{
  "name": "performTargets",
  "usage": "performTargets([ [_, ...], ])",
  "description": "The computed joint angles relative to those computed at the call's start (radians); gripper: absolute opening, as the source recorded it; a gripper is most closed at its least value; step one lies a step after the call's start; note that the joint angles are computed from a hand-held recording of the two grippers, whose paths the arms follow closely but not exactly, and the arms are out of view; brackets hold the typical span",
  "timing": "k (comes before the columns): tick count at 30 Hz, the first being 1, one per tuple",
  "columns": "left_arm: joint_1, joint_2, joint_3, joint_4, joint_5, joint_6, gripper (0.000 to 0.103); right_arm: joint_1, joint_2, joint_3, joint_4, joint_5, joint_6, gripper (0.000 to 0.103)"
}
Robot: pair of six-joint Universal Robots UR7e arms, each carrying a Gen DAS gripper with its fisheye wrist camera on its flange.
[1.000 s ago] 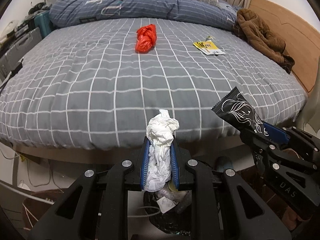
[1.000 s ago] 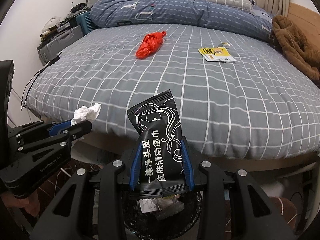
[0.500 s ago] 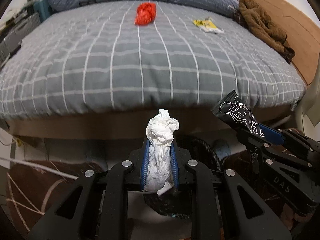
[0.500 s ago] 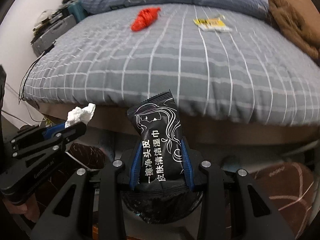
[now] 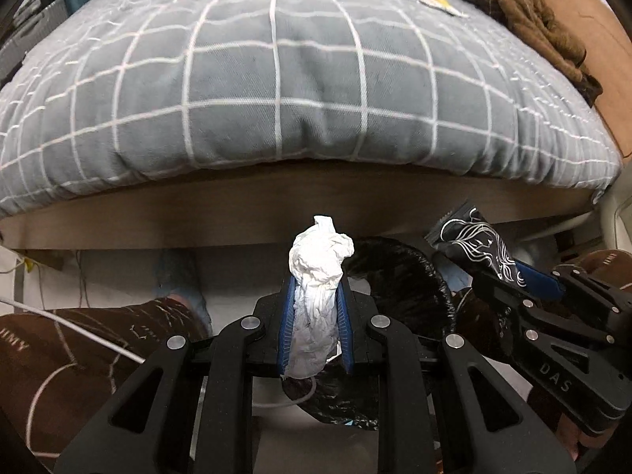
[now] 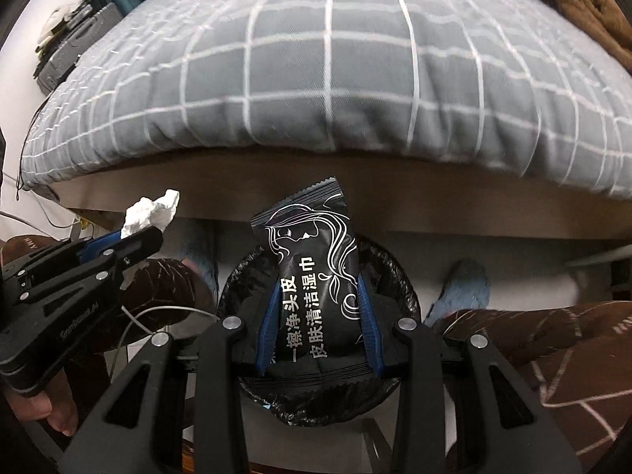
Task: Collect trash
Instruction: 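Carry the white tissue with the left tool while the right carries the black packet over the bin, then open the right tool to drop the black packet while the left drops the tissue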
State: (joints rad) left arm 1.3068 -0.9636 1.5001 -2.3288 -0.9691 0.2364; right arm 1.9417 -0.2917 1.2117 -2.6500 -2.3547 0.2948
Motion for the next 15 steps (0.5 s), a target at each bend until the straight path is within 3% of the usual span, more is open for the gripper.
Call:
performTargets([
  [9, 0.019, 0.025, -0.018, 0.024, 0.014, -0.007, 0.019, -0.027, 0.020, -0.042, 0.087, 0.029, 0.031, 0.036],
  [15, 0.023, 0.032, -0.030, 0.022, 0.025, -0.019, 0.019, -0.020, 0.042, -0.069, 0.072, 0.016, -0.004, 0.047],
])
